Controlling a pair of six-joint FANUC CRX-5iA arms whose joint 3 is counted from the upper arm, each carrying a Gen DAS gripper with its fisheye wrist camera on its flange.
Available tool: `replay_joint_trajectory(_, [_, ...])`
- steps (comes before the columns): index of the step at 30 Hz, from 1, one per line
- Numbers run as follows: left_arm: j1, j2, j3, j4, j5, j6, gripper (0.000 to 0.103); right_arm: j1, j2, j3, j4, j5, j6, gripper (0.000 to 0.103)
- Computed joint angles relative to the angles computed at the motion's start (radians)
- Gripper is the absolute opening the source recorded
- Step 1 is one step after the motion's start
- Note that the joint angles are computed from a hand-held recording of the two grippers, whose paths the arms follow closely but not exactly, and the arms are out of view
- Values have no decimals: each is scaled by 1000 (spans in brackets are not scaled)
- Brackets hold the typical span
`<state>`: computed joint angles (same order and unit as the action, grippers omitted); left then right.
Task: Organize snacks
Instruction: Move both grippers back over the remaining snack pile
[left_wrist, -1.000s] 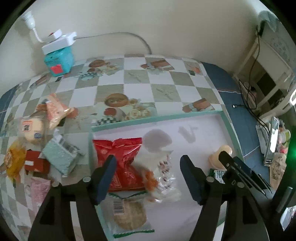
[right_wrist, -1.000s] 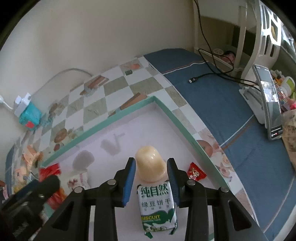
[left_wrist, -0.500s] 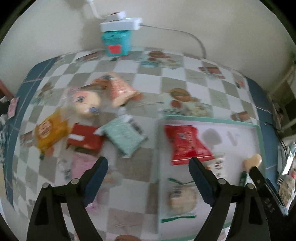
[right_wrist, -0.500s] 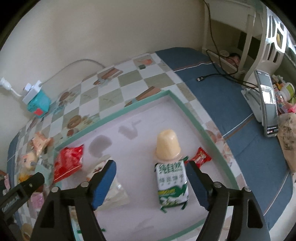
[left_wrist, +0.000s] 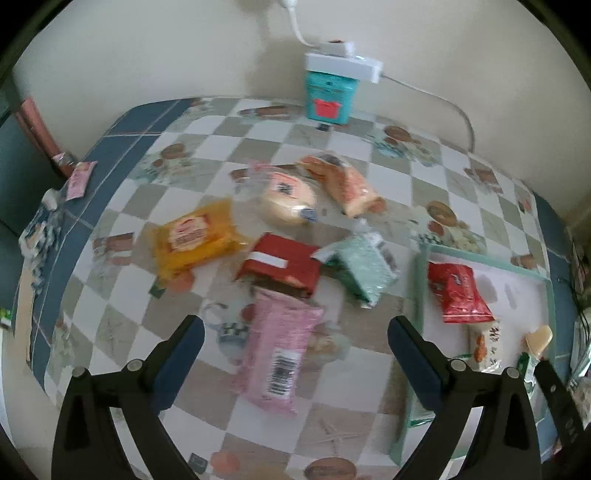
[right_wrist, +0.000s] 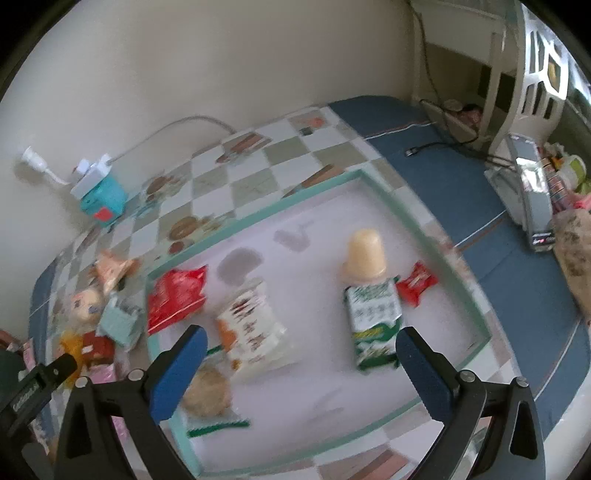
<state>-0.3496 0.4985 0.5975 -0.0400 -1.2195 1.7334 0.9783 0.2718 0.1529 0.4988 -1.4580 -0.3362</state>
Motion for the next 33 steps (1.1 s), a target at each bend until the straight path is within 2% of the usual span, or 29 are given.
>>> replay_joint_trajectory(10, [49, -40, -51, -8, 29, 18, 100, 7, 50, 64, -5, -8, 55, 103])
replay_joint_trajectory(17, [92, -30, -55, 10, 13, 41, 100, -2, 78, 100, -43, -30, 86, 103])
replay_joint_trajectory(22, [127, -31, -50, -42, -6, 124, 100, -6, 121, 154, -64, -42, 139, 103])
replay_joint_trajectory(27, [155, -21, -29, -98, -43, 150, 100, -3, 178, 227, -66, -34, 214, 103])
replay_joint_trajectory(33, [191, -23, -34, -112, -48, 146, 100, 2, 247, 315, -69, 2, 289, 103])
